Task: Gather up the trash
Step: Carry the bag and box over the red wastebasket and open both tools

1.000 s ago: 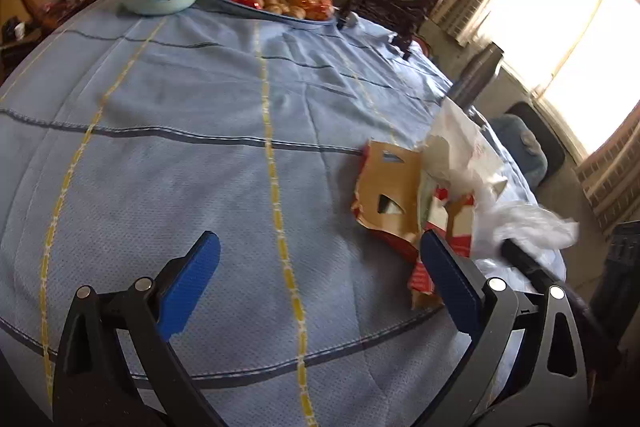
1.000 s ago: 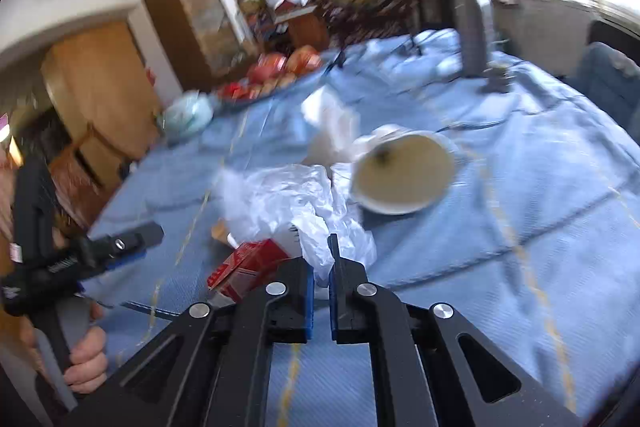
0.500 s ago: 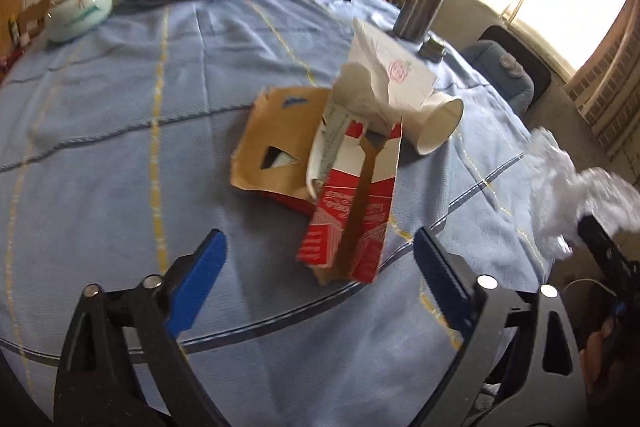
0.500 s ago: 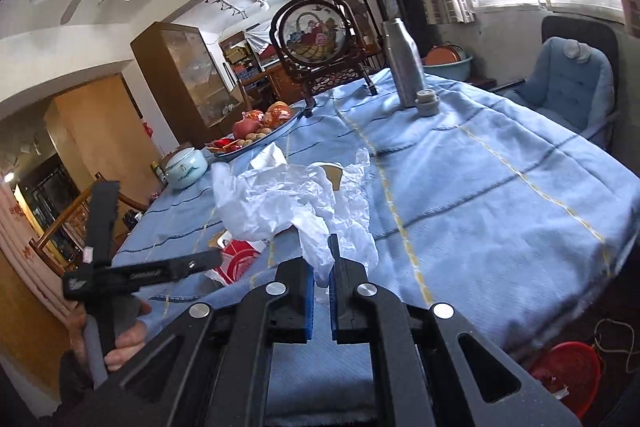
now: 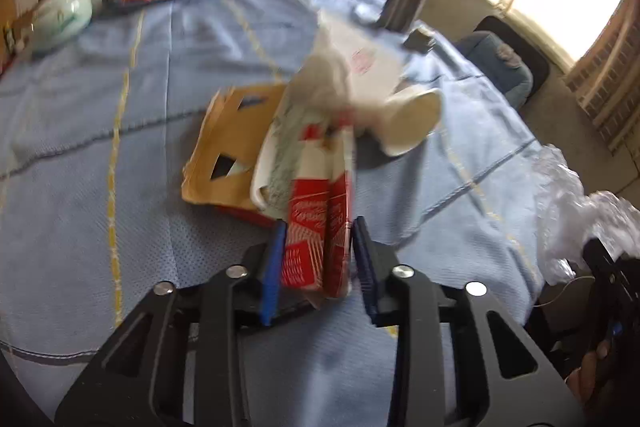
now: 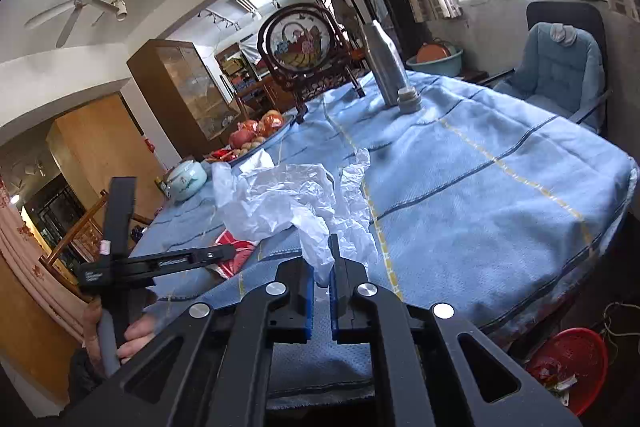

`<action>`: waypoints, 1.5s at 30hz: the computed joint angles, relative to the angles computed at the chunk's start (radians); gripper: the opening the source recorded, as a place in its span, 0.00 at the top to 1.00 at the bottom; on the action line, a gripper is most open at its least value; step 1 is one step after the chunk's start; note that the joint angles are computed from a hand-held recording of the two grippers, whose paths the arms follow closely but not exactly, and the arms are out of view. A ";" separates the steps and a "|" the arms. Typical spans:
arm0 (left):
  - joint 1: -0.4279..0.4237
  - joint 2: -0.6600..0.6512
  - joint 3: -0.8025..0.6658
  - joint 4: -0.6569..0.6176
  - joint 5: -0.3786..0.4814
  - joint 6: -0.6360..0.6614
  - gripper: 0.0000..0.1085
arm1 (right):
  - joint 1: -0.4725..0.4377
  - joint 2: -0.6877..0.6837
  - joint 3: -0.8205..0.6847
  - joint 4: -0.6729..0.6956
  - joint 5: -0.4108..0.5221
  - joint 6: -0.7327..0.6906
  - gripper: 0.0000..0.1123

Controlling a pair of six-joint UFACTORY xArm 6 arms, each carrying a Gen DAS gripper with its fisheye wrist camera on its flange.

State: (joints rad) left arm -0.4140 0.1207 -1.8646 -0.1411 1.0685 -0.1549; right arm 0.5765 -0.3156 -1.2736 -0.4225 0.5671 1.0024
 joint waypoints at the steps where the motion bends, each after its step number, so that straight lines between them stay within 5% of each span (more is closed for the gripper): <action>1: -0.006 -0.017 0.011 0.006 -0.017 0.000 0.71 | 0.000 -0.005 0.001 -0.005 0.001 0.004 0.94; 15: -0.100 -0.112 0.029 0.007 -0.057 0.035 0.71 | 0.043 -0.123 0.052 -0.163 0.064 0.119 0.94; 30: -0.375 0.042 -0.116 -0.051 0.010 0.107 0.71 | 0.039 -0.565 0.380 -0.252 0.357 0.280 0.94; 43: -0.539 0.452 -0.573 -0.057 0.262 0.133 0.71 | -0.426 -0.767 0.877 0.264 0.273 0.003 0.92; 44: -0.546 0.476 -0.600 -0.054 0.274 0.138 0.71 | -0.455 -0.768 0.907 0.303 0.261 -0.019 0.88; 45: -0.555 0.528 -0.669 -0.048 0.303 0.138 0.71 | -0.494 -0.776 0.944 0.361 0.241 -0.052 0.72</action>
